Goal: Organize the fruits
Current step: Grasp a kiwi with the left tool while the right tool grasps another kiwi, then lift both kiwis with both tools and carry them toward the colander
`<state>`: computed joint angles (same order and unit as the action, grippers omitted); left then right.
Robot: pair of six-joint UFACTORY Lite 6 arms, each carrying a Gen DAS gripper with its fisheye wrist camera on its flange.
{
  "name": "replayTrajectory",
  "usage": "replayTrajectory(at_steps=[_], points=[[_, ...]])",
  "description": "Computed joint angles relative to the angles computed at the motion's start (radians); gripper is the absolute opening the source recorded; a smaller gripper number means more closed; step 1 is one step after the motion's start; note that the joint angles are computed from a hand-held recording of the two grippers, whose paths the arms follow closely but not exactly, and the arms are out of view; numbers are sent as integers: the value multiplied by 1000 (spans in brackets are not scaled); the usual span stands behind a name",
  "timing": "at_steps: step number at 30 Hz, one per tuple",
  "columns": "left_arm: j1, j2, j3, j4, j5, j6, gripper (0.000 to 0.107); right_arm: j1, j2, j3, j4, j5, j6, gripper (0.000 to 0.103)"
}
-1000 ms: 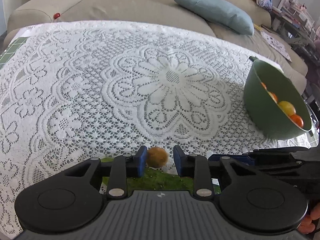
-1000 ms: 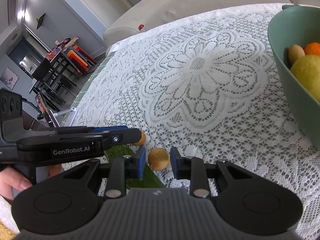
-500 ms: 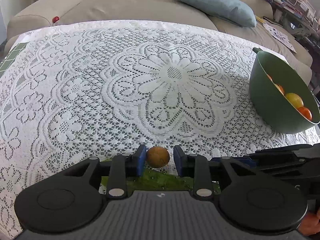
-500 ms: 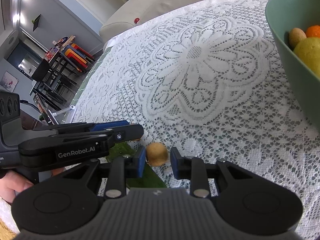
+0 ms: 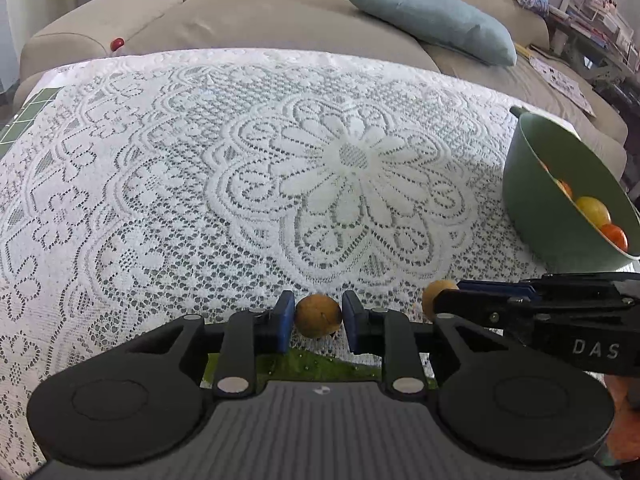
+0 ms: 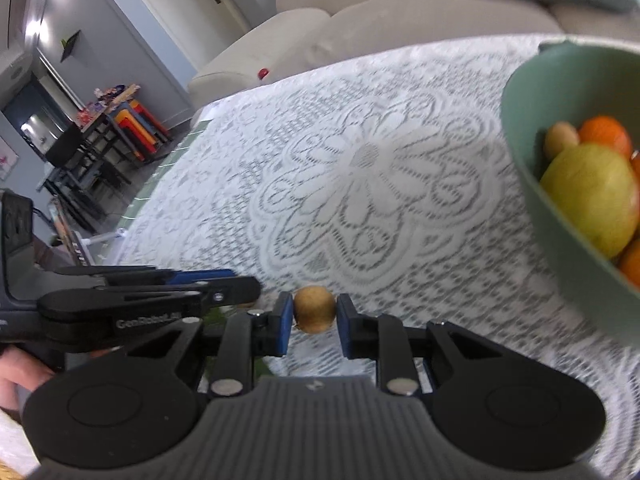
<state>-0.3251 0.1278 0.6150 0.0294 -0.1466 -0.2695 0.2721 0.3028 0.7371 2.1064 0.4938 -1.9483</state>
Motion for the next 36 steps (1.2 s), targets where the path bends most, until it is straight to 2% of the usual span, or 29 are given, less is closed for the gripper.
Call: replayTrajectory(at_steps=[3,7,13,16,20,26,36], points=[[1,-25,-19,21,-34,-35,28,15,-9,-8,79,-38,-94,20],[11,-16,-18,131,-57,-142,28,37,-21,-15,162,-84,-194,20],[-17,26,-12,-20,-65,13,29,67,-17,-17,234,-116,-286,20],[-16,34,-6,40,-46,-40,32,83,-17,-17,248,-131,-309,25],[-31,43,-3,-48,-40,50,33,111,-6,-9,335,-170,-403,25],[-46,48,0,-140,-47,136,30,117,-12,-20,368,-161,-459,22],[-60,44,-4,-244,-52,223,30,146,-7,-11,523,-170,-631,26]])
